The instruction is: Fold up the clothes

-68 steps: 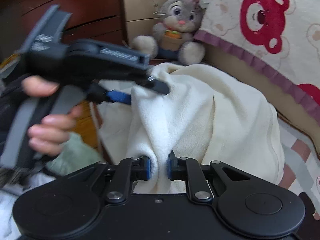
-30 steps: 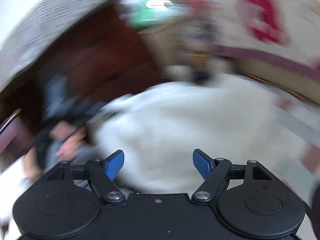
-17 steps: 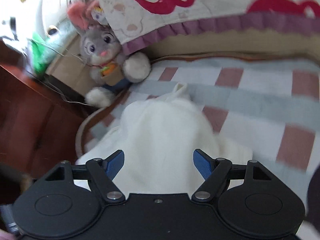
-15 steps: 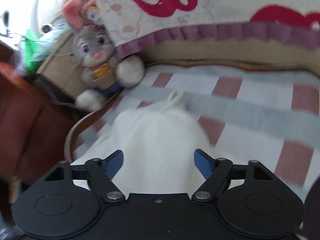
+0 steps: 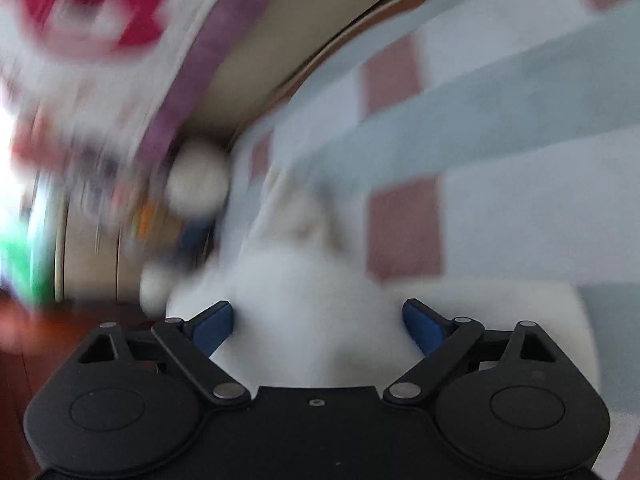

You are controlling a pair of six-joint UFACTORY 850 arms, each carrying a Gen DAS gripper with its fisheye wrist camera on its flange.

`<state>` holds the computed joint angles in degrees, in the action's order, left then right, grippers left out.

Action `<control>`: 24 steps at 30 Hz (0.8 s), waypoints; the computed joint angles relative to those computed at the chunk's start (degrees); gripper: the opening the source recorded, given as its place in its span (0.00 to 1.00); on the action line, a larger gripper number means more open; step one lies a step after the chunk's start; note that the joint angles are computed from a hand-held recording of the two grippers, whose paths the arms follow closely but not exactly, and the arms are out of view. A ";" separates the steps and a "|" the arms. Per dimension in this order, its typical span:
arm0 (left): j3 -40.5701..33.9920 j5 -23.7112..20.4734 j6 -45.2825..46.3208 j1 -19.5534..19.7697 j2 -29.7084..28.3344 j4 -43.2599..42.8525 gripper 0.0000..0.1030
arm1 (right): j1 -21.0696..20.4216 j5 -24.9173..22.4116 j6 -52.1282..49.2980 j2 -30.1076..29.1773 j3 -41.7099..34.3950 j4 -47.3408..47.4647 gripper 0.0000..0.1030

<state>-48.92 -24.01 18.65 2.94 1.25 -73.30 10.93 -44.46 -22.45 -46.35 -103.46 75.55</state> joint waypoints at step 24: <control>-0.98 -5.53 -14.18 0.13 0.00 10.44 0.27 | -2.46 -4.31 -12.15 15.12 12.77 -6.44 0.88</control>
<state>-49.90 -29.54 4.47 3.08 1.25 -62.86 8.47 -48.77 -34.60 -31.23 -90.68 69.11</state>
